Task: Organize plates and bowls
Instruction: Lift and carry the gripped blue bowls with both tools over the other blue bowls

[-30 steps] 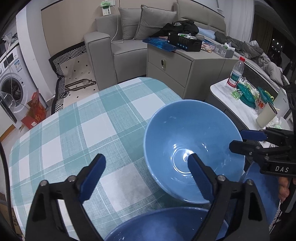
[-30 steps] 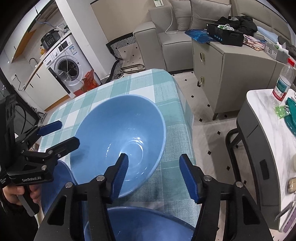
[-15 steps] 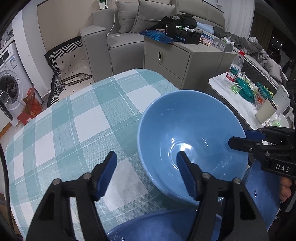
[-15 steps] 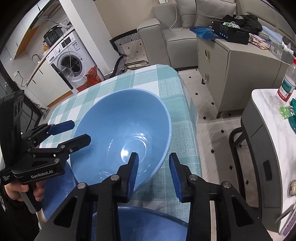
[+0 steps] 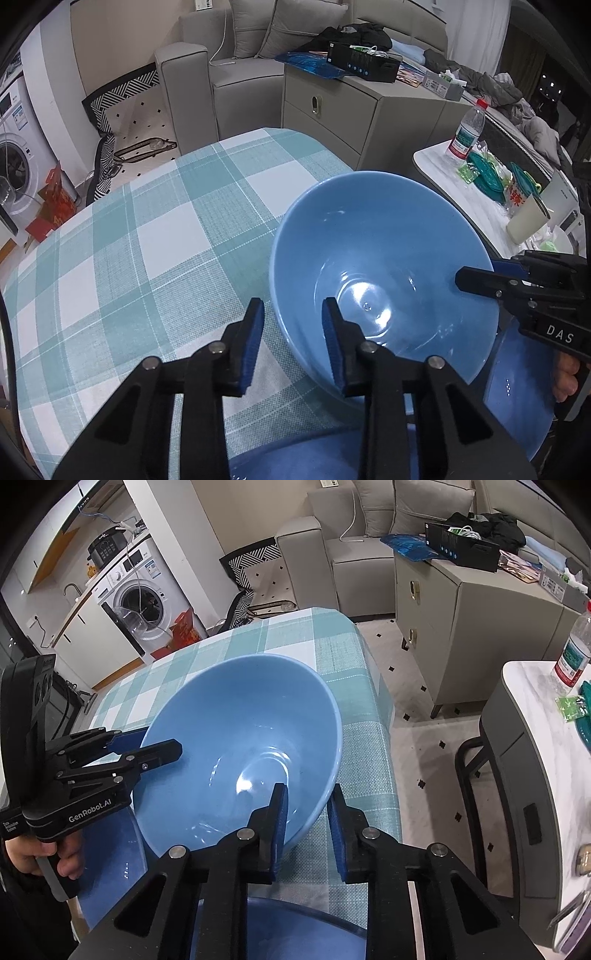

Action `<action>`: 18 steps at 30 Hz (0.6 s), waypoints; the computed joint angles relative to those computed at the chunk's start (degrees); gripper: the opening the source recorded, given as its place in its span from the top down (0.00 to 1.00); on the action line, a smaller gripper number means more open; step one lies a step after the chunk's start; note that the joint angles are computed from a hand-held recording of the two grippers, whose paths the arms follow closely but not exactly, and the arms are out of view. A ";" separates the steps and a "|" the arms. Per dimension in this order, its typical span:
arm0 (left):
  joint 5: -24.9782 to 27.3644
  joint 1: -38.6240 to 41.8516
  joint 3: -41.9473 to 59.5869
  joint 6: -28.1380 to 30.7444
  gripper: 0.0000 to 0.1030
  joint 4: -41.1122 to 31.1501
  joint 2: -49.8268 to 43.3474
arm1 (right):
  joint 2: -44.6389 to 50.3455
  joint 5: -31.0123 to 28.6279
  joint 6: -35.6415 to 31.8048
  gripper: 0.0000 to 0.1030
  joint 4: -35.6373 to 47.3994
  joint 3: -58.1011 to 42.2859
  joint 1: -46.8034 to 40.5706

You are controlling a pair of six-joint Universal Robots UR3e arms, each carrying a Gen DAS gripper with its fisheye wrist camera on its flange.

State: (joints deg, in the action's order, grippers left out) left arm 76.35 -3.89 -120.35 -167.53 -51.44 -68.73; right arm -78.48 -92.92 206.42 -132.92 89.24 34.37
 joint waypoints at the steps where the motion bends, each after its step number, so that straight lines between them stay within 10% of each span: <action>1: 0.00 -0.02 0.00 0.06 0.73 0.05 0.02 | -0.05 -0.02 -0.05 0.79 -0.05 0.07 -0.01; 18: 0.82 -1.25 0.67 0.28 0.85 -0.41 -0.42 | 0.39 -0.64 0.20 0.81 1.67 -1.29 0.02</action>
